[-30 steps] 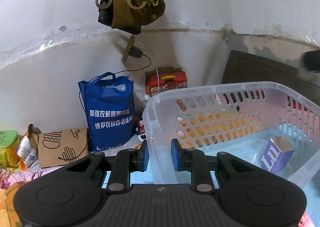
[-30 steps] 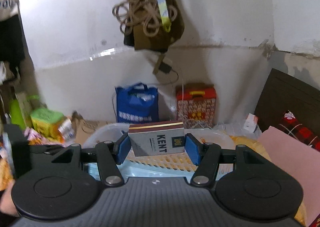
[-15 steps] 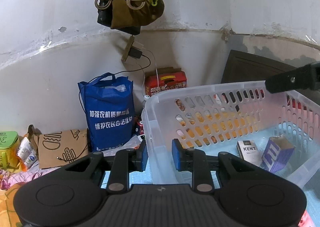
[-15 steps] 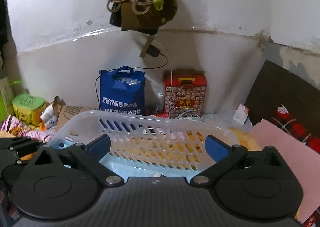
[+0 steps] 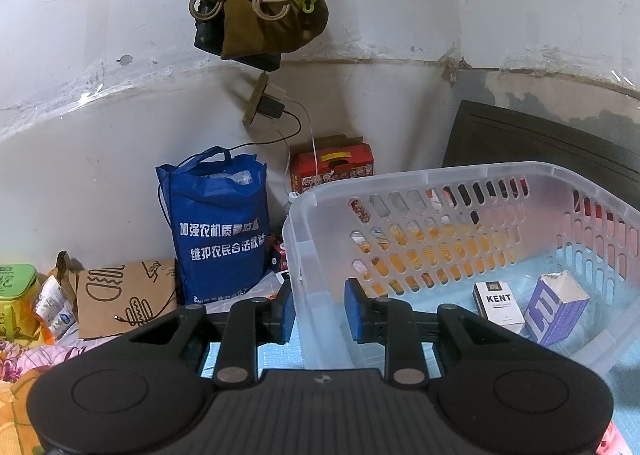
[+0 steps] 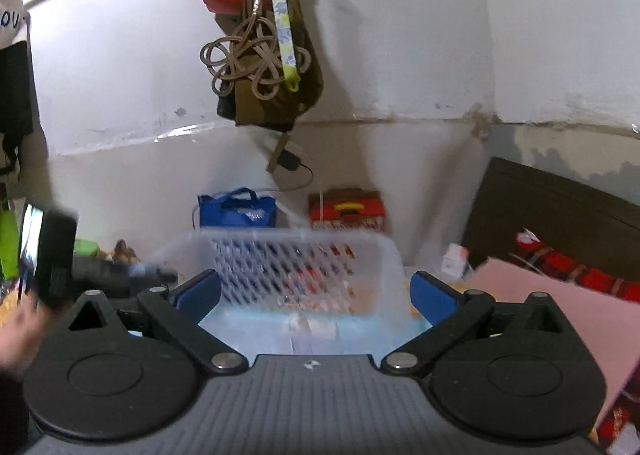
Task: Organize objects
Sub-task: 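Grasp the small white-and-orange tube with the right gripper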
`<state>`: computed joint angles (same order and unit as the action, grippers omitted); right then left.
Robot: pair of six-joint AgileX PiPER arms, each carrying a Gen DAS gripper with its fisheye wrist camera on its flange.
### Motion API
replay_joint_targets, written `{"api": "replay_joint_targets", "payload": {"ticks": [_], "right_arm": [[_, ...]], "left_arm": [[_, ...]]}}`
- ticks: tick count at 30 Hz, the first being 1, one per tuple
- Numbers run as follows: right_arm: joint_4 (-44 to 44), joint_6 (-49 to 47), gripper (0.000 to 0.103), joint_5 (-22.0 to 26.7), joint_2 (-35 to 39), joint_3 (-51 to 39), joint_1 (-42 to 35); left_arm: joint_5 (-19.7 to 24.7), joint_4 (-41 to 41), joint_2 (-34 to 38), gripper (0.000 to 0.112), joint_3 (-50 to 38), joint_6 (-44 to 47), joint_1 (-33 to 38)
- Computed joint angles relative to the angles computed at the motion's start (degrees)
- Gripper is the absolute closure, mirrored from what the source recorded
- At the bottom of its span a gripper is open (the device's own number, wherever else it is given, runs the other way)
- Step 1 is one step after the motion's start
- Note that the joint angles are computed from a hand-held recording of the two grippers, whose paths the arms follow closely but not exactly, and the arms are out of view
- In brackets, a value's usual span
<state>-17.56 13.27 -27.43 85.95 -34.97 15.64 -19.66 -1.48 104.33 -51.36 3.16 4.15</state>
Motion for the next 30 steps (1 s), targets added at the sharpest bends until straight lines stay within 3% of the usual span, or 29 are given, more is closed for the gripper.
{"api": "replay_joint_targets", "payload": {"ticks": [2, 6, 8, 10, 12, 14, 18, 21, 25, 30], "right_arm": [[0.43, -0.46, 0.000, -1.89, -0.81, 4.35, -0.67], [5.71, -6.41, 0.000, -11.22, 1.19, 14.44, -0.48], [3.81, -5.52, 0.008, -15.73, 3.77, 17.89, -1.07], [-0.35, -3.66, 0.025, -18.19, 6.91, 19.66, -2.59], [-2.43, -3.89, 0.037, -18.62, 9.62, 19.80, -3.11], [-6.58, -2.13, 0.040, -17.05, 11.55, 18.19, -4.04], [-10.30, -2.88, 0.045, -18.96, 14.63, 17.48, -5.13], [-7.03, -8.07, 0.057, -22.49, 15.82, 19.54, -3.36], [-1.83, -14.45, 0.064, -28.14, 17.82, 22.55, -1.13], [3.00, -15.01, 0.070, -31.58, 17.58, 25.49, -2.24]], "left_arm": [[0.01, -0.81, 0.09, 0.082, -0.12, 0.75, -0.14], [-0.21, -1.01, 0.21, 0.082, -0.11, 0.91, -0.14], [-0.43, -1.55, 0.19, 0.082, 0.08, 1.42, -0.28], [-0.47, -1.76, 0.18, 0.082, 0.06, 1.67, -0.30], [-0.49, -1.67, 0.16, 0.082, 0.05, 1.58, -0.27], [-0.53, -1.64, 0.13, 0.082, 0.15, 1.57, -0.28], [-0.56, -1.65, 0.13, 0.082, 0.17, 1.57, -0.29], [-0.56, -1.65, 0.13, 0.082, 0.17, 1.57, -0.29], [-0.56, -1.79, 0.13, 0.082, 0.16, 1.63, -0.35], [-0.52, -1.54, 0.20, 0.082, 0.06, 1.41, -0.30]]}}
